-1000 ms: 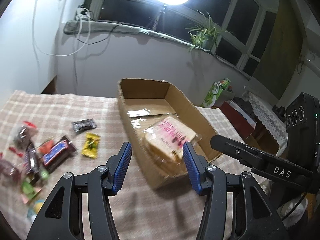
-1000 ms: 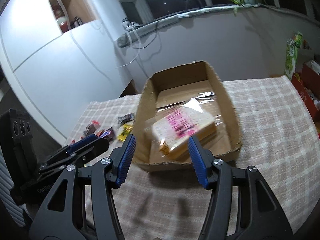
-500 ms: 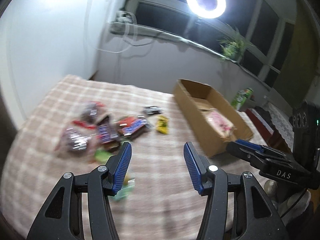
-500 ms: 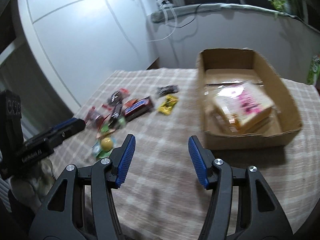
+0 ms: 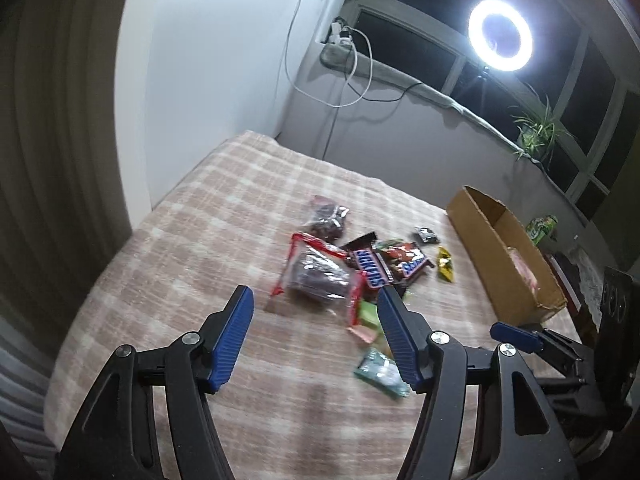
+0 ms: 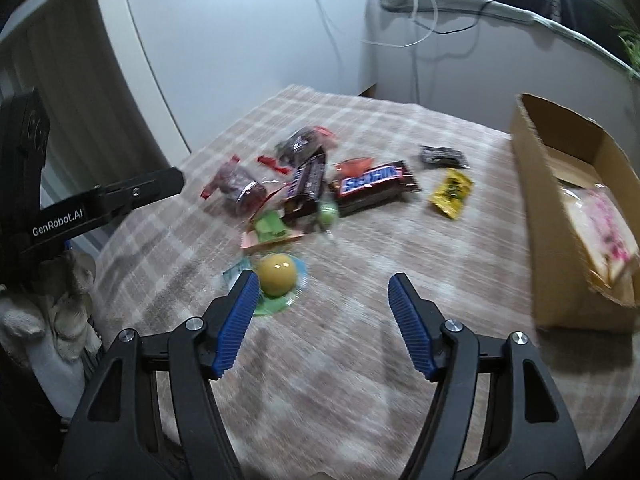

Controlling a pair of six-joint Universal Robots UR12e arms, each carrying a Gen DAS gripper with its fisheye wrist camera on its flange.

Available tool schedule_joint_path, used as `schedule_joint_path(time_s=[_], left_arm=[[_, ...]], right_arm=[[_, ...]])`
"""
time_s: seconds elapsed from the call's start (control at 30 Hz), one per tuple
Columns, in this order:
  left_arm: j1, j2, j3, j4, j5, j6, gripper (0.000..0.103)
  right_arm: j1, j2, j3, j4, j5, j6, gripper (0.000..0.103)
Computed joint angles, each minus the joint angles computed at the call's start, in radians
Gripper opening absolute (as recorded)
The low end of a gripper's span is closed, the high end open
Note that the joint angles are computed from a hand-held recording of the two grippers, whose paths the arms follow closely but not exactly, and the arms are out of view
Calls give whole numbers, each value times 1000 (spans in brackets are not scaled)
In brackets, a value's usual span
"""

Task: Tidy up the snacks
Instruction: 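Reach the right gripper to the yellow ball candy while the left reaches the dark snack bag, then grasp the yellow ball candy with the right gripper while the left grasps the dark snack bag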

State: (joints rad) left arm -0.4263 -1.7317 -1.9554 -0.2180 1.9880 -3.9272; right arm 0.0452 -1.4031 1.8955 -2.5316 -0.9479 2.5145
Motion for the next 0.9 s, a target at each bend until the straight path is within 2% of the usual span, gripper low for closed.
schedule_joint_path(time_s=[0.1,0.17,0.2,0.4,0.6,0.67,0.9], left_arm=[[16,-4,-8,11,-30,-6,64],[22,-7,-8,13,-42,-4,64],[24,-11,-5,13,-48,-1,64],[32,-35,22,2,-61,36,64],[42,-58,51,-44,-68,66,64],[46,-62,57,-63,-70,66,64],[62,-73,59,-79,-118,65,64]], right_arm=[[20,13,-9,-3,-20,-6,69],[32,20,-16,7,-29,-14,55],[37,23,-20,15,-31,-19,52],[57,30,-25,37,-37,-42,50],[64,39,-27,38,-47,-48,44],[64,38,-28,46,-43,-53,36],[73,37,-24,25,-70,-83,36]])
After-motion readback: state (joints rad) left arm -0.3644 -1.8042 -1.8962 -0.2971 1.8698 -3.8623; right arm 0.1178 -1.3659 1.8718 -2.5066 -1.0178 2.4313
